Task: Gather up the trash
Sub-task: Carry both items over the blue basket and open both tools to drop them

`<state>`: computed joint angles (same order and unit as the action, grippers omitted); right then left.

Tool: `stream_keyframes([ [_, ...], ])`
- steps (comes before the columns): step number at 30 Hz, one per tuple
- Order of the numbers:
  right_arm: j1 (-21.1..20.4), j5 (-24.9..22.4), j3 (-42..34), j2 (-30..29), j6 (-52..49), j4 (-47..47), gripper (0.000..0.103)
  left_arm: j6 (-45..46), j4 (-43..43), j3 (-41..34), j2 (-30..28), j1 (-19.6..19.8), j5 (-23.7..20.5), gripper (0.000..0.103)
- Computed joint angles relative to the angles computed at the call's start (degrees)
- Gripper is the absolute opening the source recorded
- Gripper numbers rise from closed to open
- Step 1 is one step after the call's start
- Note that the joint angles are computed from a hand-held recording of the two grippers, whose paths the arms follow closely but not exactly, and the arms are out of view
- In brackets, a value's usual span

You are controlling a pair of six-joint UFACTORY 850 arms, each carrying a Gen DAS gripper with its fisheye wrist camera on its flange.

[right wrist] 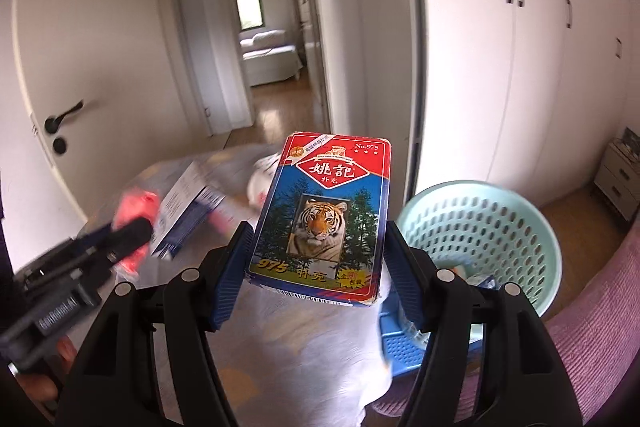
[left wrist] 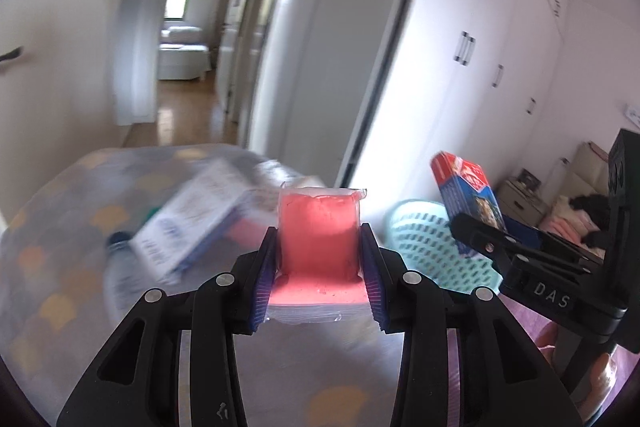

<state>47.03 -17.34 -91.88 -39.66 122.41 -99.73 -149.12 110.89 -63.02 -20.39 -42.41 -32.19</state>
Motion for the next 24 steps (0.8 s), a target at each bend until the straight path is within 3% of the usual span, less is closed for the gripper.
stream_keyframes([
  [6,-3.1,-1.8,3.3,2.1,7.4,-4.4,0.062,8.3,-2.3,-10.4,-7.0,-0.2,4.3,0.038],
  [11,-7.1,-1.8,4.3,2.1,9.3,-2.9,0.062,15.2,-7.6,-19.8,-13.4,0.2,8.4,0.038],
  [16,-11.2,2.3,2.4,0.1,4.8,4.3,0.062,30.3,-20.2,-31.7,-21.1,1.1,13.7,0.038],
  [24,-15.5,2.9,-0.4,-3.3,-9.2,22.5,0.063,61.1,-50.3,-46.8,-31.6,2.2,18.8,0.038],
])
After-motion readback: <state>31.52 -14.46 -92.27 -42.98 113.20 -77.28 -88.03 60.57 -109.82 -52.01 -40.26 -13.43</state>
